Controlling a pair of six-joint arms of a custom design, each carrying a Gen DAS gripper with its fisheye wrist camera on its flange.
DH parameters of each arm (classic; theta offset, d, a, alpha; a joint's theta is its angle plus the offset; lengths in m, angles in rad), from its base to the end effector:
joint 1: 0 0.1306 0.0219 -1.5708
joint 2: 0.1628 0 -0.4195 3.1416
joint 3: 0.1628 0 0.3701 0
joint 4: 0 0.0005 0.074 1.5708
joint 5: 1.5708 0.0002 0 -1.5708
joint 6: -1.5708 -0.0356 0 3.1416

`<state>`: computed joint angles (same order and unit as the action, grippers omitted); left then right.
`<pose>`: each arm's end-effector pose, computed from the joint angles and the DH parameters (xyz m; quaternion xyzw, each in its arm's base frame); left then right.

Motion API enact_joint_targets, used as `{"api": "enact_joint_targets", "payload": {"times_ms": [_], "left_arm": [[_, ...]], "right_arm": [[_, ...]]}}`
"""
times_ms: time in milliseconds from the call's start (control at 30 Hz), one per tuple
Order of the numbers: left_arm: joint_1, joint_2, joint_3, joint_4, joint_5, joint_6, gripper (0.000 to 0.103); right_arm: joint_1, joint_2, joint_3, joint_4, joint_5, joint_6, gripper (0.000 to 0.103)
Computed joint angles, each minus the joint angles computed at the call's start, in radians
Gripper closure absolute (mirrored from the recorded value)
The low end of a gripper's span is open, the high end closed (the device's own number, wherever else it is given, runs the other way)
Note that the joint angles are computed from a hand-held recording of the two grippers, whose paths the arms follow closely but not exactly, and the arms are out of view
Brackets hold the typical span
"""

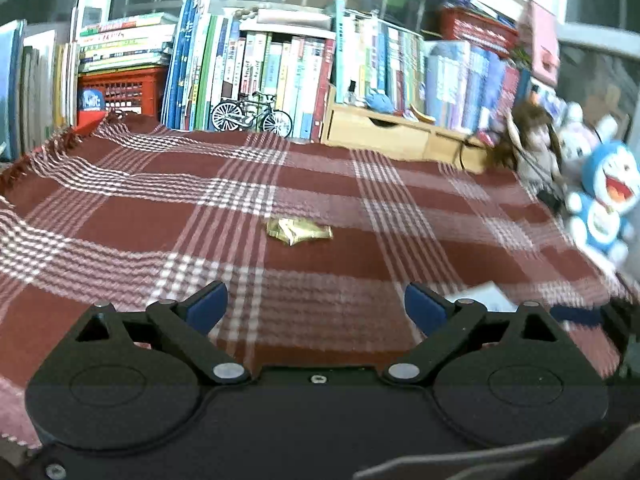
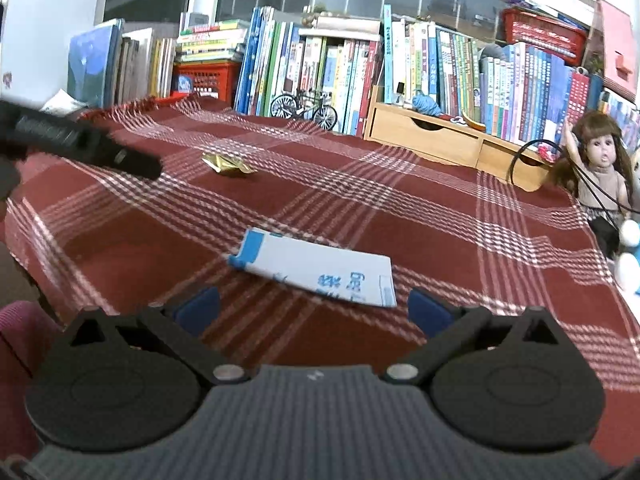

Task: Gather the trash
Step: 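Bring both open tools back over the gold wrapper and white paper bag, then grasp gold wrapper with left tool while right tool grasps white paper bag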

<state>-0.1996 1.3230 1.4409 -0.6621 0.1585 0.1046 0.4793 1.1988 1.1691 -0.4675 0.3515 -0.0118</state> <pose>0.4370 -0.0946 0.5354 0.0801 0.8656 -0.1423 0.4734 0.3600 0.1727 0.4786 -0.1090 0.8438 -0.0234 0.5249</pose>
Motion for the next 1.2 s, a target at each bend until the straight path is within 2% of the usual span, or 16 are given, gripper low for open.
{"api": "enact_joint_targets", "payload": {"times_ms": [67, 167, 333, 433, 533, 633, 733, 767, 800, 833, 1033, 1067, 1200], "left_arm": [[-0.003, 0.048, 0.031, 0.024, 0.005, 0.029, 0.007], [-0.016, 0.133, 0.109, -0.006, -0.032, 0.057, 0.007], [-0.025, 0.241, 0.204, 0.0, -0.057, 0.119, 0.007], [-0.018, 0.295, 0.262, -0.019, -0.037, 0.185, 0.006], [-0.014, 0.356, 0.339, -0.082, -0.039, 0.247, 0.007], [-0.011, 0.377, 0.356, -0.083, -0.041, 0.263, 0.009], [-0.01, 0.38, 0.352, -0.07, -0.022, 0.246, 0.025], [-0.011, 0.377, 0.349, -0.07, -0.025, 0.243, 0.034], [-0.013, 0.374, 0.345, -0.067, -0.032, 0.235, 0.05], [-0.015, 0.371, 0.342, -0.068, -0.038, 0.227, 0.059], [-0.018, 0.327, 0.293, -0.05, -0.011, 0.205, 0.062], [-0.019, 0.318, 0.282, -0.041, -0.01, 0.2, 0.062], [-0.021, 0.282, 0.248, -0.017, 0.0, 0.18, 0.062]], "right_arm": [[-0.013, 0.021, 0.014, 0.0, -0.007, 0.012, 0.0], [-0.035, 0.05, 0.04, -0.011, -0.025, 0.01, 0.0], [-0.066, 0.084, 0.069, -0.035, -0.069, 0.019, 0.0], [-0.076, 0.099, 0.081, -0.039, -0.089, 0.029, 0.0], [-0.084, 0.116, 0.094, -0.045, -0.116, 0.048, 0.0], [-0.093, 0.131, 0.111, -0.048, -0.137, 0.063, 0.0], [-0.103, 0.147, 0.137, -0.072, -0.168, 0.069, 0.0], [-0.108, 0.152, 0.144, -0.08, -0.181, 0.071, 0.0], [-0.111, 0.155, 0.15, -0.087, -0.192, 0.075, 0.0], [-0.114, 0.157, 0.155, -0.091, -0.202, 0.078, 0.0], [-0.128, 0.16, 0.163, -0.104, -0.257, 0.072, 0.002], [-0.127, 0.158, 0.16, -0.101, -0.258, 0.069, 0.005], [-0.122, 0.142, 0.146, -0.091, -0.274, 0.054, 0.028]]}}
